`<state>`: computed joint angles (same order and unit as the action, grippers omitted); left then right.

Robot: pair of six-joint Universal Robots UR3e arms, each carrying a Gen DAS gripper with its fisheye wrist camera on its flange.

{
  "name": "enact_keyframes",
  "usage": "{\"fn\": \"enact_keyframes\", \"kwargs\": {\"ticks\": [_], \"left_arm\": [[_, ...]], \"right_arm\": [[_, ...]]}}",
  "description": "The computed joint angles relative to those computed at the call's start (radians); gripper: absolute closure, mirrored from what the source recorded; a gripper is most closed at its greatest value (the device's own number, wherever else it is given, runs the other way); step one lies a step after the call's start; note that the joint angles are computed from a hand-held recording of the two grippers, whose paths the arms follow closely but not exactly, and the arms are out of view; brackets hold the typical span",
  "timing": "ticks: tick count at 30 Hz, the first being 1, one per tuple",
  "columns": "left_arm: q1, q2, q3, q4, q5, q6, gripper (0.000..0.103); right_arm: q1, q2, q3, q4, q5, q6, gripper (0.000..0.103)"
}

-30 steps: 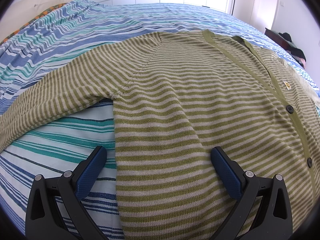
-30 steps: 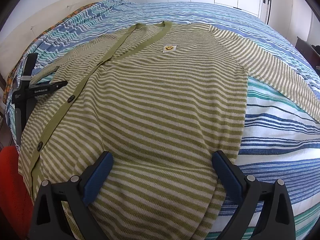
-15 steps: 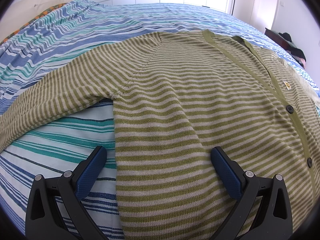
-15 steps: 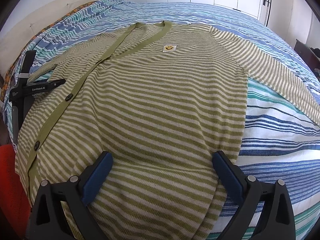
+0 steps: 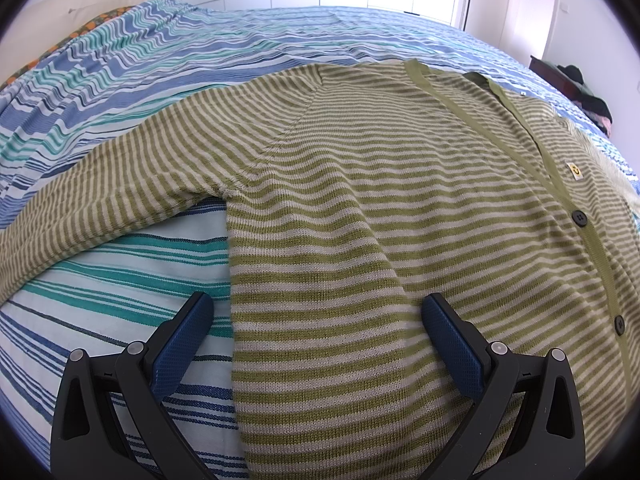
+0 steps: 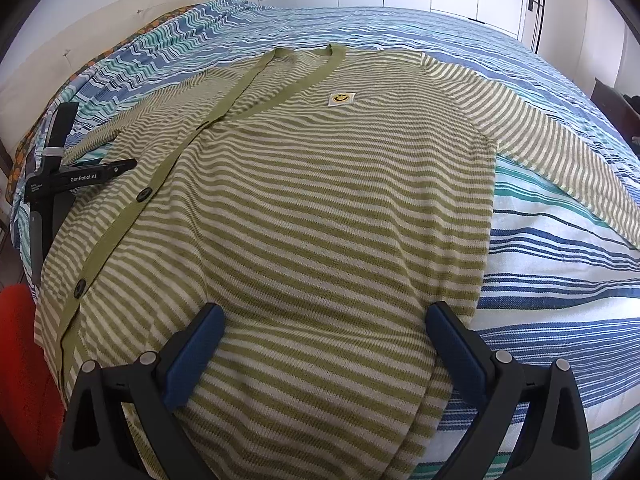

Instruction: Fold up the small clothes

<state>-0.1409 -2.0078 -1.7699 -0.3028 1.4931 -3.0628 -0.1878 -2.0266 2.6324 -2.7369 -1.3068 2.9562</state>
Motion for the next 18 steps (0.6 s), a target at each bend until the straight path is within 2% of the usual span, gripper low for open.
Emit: {"fn": "enact_keyframes", "kwargs": {"ticks": [7, 13, 18], "left_arm": [[0.000, 0.001, -0.001, 0.001, 0.000, 0.000, 0.000], [0.000, 0.001, -0.001, 0.000, 0.000, 0.000, 0.000], [0.000, 0.000, 0.000, 0.000, 0.000, 0.000, 0.000]], "right_arm": [[-0.011, -0.019, 0.015, -0.003, 0.008, -0.013, 0.003], [0.057, 0.078, -0.021, -0.068, -0.061, 0.029, 0.001], [0.036, 0.058, -0.002, -0.074, -0.040, 0.018, 0.001]]}}
